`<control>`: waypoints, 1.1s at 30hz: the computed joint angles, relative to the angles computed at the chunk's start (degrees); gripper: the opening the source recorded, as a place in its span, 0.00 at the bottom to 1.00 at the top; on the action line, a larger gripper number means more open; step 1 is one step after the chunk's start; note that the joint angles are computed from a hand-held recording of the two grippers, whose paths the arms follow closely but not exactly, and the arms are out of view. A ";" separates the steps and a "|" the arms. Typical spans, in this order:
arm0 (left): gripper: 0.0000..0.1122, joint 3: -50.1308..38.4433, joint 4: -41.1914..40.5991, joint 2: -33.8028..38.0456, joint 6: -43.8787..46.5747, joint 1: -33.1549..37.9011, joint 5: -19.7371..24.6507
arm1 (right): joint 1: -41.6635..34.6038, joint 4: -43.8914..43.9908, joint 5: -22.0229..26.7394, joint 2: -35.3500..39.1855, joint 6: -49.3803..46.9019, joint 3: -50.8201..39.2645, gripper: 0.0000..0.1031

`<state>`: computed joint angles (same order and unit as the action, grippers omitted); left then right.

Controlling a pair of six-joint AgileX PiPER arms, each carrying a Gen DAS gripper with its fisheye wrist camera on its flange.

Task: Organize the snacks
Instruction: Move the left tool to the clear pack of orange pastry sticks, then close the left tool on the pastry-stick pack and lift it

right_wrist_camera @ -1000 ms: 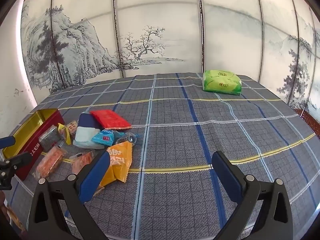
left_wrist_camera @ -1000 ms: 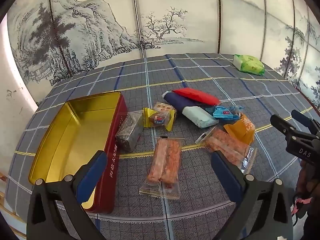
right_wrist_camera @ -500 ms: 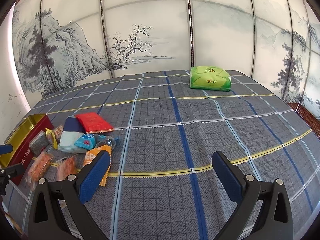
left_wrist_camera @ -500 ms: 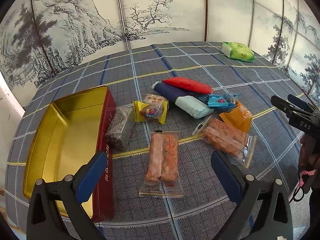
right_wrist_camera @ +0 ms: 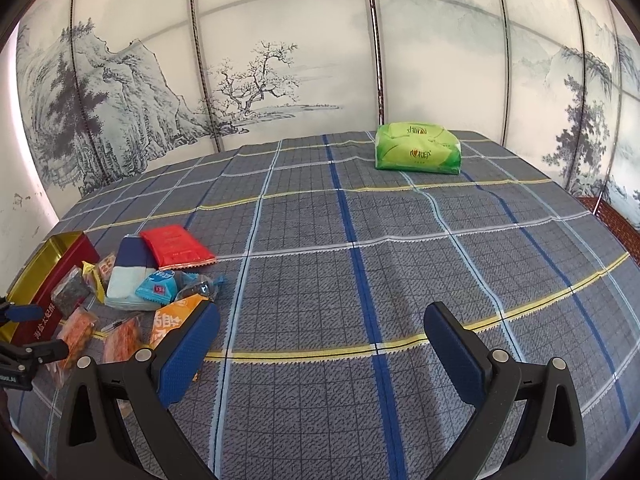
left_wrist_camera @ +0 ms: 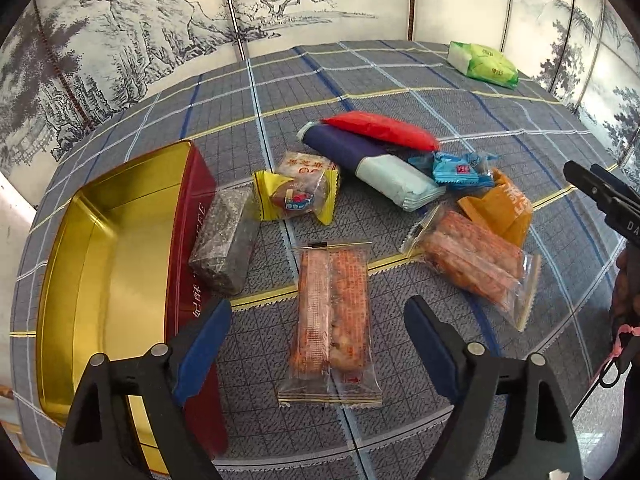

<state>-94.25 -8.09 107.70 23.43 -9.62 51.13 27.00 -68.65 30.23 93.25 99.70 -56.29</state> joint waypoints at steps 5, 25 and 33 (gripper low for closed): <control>0.63 -2.82 1.01 2.73 -0.58 -0.44 1.97 | -1.59 2.53 -2.04 0.29 -1.93 -0.06 0.98; 0.45 -0.45 6.16 3.27 -1.17 -3.27 -3.28 | -3.43 9.09 -3.46 2.32 -8.66 -2.09 0.98; 0.43 1.25 4.18 2.45 -1.67 -3.04 -4.60 | -3.21 10.12 -2.95 2.68 -9.76 -2.61 0.98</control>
<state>-92.99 -3.91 110.14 21.76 -12.67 46.53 23.79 -58.53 27.28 95.93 89.94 -58.90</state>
